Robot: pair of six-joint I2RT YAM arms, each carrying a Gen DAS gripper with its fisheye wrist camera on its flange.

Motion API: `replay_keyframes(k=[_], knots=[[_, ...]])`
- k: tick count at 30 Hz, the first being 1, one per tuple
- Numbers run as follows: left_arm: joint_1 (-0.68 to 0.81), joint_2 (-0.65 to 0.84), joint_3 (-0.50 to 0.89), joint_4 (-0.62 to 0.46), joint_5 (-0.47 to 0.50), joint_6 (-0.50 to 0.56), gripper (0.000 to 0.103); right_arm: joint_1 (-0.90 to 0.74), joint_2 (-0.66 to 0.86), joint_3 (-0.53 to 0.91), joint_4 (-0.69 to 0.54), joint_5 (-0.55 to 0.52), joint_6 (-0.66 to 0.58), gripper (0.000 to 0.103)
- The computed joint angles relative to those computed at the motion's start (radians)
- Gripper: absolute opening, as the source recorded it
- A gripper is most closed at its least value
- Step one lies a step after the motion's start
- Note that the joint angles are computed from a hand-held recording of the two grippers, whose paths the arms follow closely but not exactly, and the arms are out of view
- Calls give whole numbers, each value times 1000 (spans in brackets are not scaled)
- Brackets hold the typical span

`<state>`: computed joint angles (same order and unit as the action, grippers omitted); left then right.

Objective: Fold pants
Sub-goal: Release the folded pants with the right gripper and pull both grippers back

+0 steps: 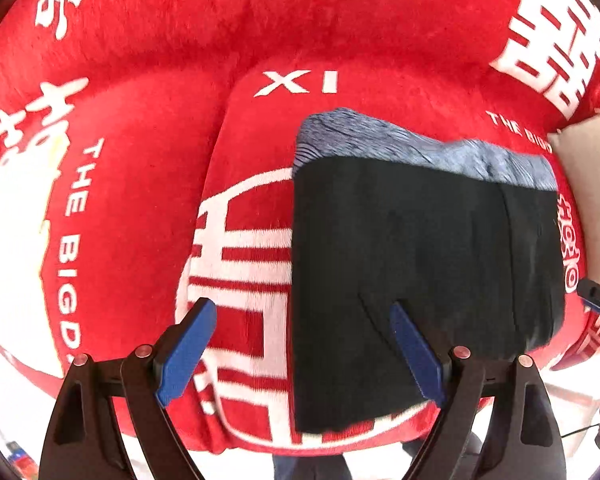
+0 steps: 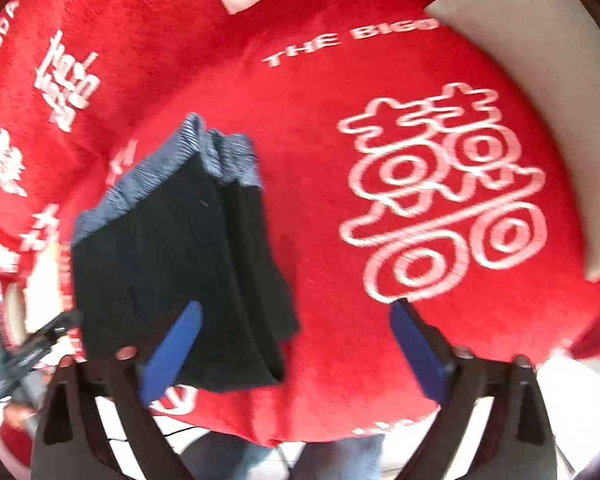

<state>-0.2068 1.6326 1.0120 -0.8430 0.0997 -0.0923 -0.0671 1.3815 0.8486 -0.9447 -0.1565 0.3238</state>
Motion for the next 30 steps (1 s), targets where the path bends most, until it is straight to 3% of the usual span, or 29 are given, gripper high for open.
replay_keyframes(k=[6,7,8,9,17,24,30], knots=[[-72,-87,-2,-91,-29,-7,90,160,-63,34,-116,137,98,103],[-84,-99,1,-109,-31,-12,90,176,-71,38,-128,140,109,103],[-96,-110,6,-127,-35,-12,102,197,-78,49,-148,140,128,103],[-109,-115,11,-139,-46,-17,103,230,-83,67,-174,139,160,103],[-161,-180,91,-297,-72,-36,103,436,-101,186,-295,132,358,103],[-135,-232,108,-338,-78,-21,103,582,-50,303,-369,181,478,103],[-142,-266,127,-371,-101,-24,103,640,-2,379,-410,193,506,103]])
